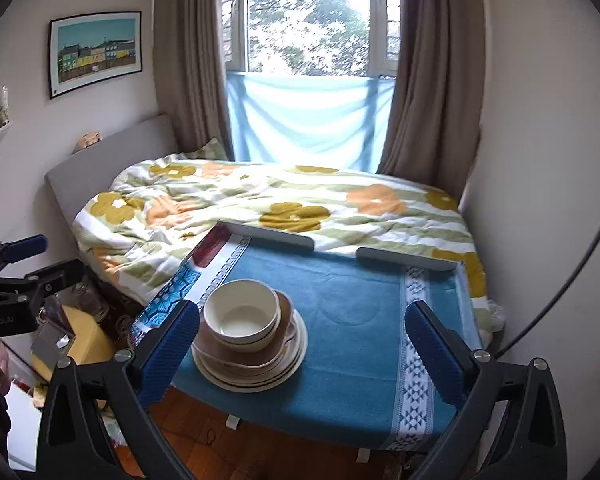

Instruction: Organize plates and bowls

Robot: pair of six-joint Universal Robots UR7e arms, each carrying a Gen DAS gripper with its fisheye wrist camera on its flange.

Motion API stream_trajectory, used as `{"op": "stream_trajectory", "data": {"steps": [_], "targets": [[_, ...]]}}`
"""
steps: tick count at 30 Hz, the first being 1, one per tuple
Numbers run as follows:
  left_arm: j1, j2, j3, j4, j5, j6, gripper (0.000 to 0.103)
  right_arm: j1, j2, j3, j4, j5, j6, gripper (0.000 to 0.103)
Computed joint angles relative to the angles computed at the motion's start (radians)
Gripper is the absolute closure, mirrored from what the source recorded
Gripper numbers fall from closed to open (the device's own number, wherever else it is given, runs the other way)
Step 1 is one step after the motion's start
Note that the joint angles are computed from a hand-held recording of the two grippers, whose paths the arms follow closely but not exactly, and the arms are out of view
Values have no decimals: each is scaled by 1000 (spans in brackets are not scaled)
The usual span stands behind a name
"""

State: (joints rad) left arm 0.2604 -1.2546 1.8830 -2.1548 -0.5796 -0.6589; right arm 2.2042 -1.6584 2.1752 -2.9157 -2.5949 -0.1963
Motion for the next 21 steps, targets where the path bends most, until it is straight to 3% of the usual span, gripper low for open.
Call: {"op": "stream_trajectory", "data": {"steps": [3,5,10,21], "targets": [[-56,-17,38,-77,89,20,1,61,-8,0,-25,-81,45,1],[-83,-19,54,-110,111,21,1,88,-18,0,-14,-131,93,1],[-113,-9,79,-169,78,20,1,145,-12,24,-141,-226,45,1],[-146,16,71,-134,77,-3,1,190,-37,38,-156,-288,36,1]]}}
